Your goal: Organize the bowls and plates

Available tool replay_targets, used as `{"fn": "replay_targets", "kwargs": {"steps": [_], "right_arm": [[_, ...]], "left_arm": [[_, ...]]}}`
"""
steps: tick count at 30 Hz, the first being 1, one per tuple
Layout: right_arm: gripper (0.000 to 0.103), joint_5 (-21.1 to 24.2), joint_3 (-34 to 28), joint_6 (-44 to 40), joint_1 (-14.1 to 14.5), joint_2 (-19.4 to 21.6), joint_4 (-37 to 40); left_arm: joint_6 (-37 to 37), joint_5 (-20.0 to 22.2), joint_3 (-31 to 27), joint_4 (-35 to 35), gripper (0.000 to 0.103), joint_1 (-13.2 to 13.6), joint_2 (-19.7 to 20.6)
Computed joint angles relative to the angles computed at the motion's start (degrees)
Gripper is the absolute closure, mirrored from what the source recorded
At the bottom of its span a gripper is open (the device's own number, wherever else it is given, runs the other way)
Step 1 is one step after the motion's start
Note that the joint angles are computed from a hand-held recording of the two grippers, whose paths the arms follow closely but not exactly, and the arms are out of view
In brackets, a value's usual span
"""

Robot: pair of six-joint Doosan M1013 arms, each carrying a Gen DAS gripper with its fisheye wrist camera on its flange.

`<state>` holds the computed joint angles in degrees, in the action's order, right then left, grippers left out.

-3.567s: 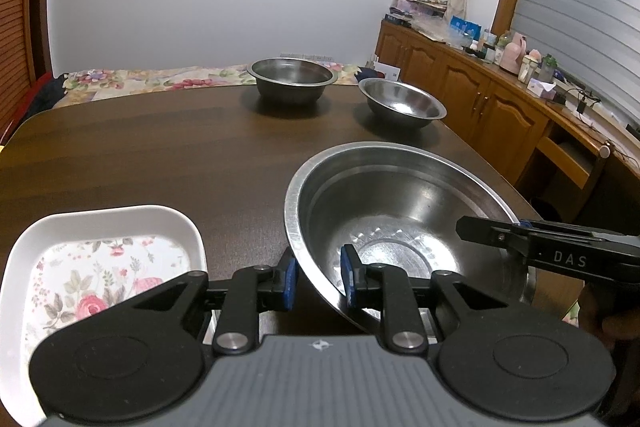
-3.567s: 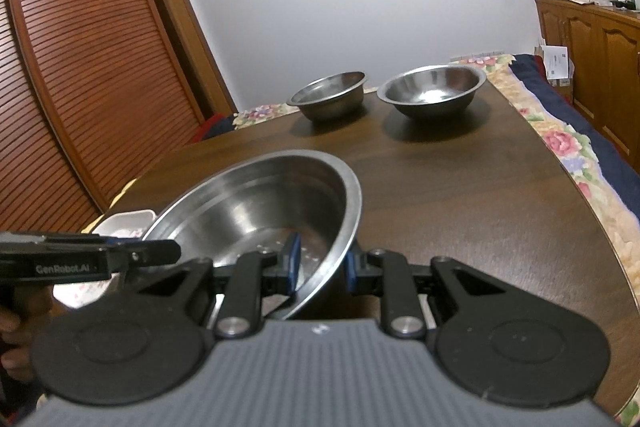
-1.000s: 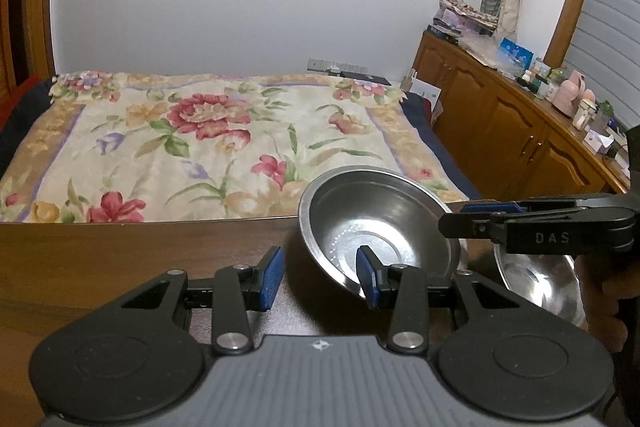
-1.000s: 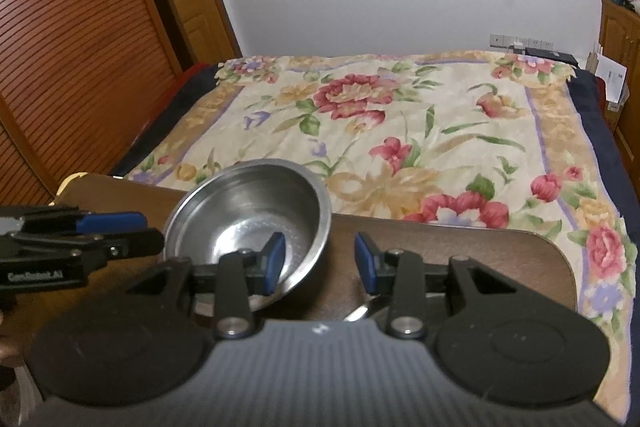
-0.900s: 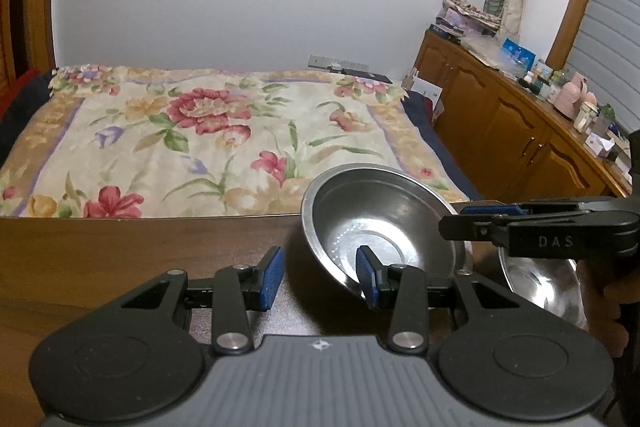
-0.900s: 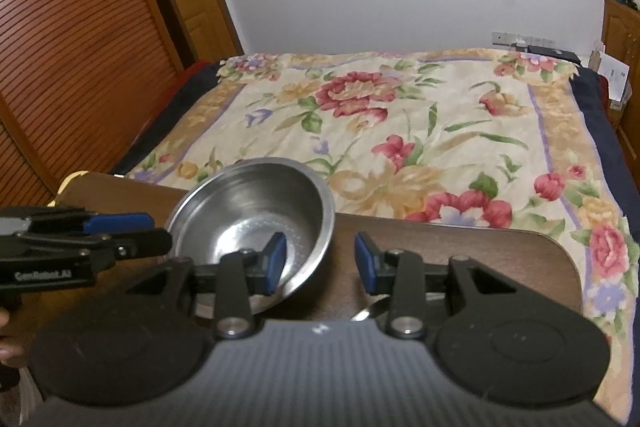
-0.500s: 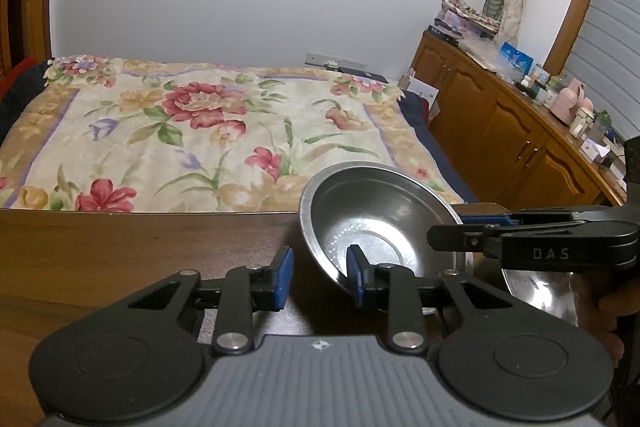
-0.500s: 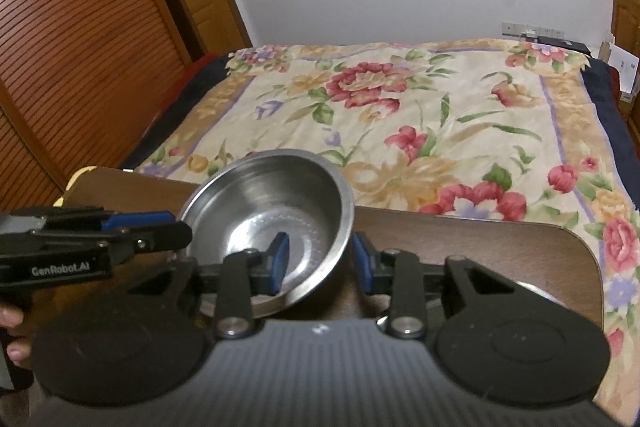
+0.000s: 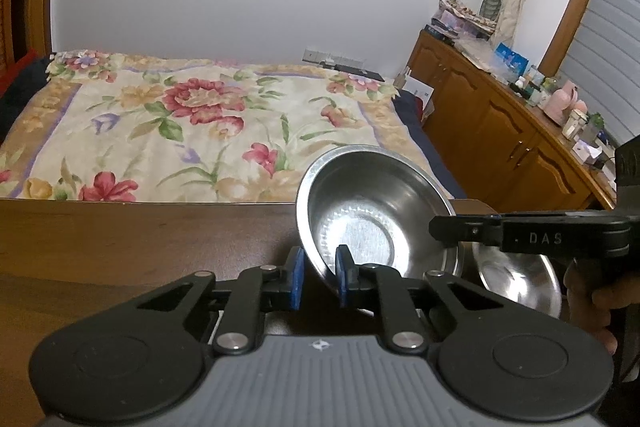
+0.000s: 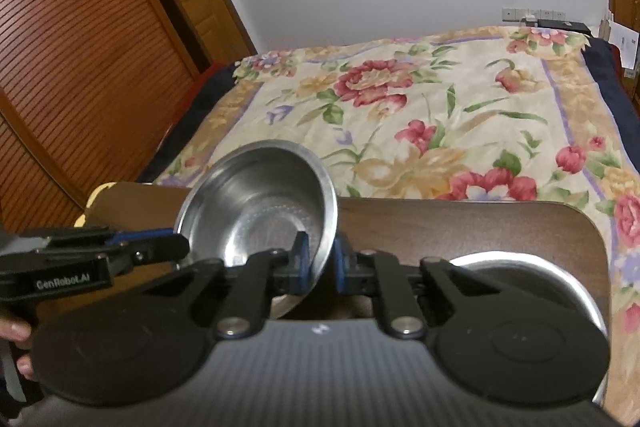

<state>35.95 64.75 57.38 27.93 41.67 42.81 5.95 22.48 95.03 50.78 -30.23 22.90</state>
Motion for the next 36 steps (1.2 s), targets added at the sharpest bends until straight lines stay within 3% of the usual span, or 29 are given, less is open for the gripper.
{"fn": "replay_targets", "kwargs": {"steps": [20, 36], "right_arm": [[0.088, -2.8, 8.0, -2.2, 0.6, -6.5, 3.8], [0.088, -6.7, 16.7, -5.4, 1.8, -13.2, 6.3]], "left_arm": [[-6.1, 1.6, 5.2, 6.9, 0.085, -3.6, -6.4], [-10.8, 4.2, 9.7, 12.7, 0.085, -8.3, -11.4]]}}
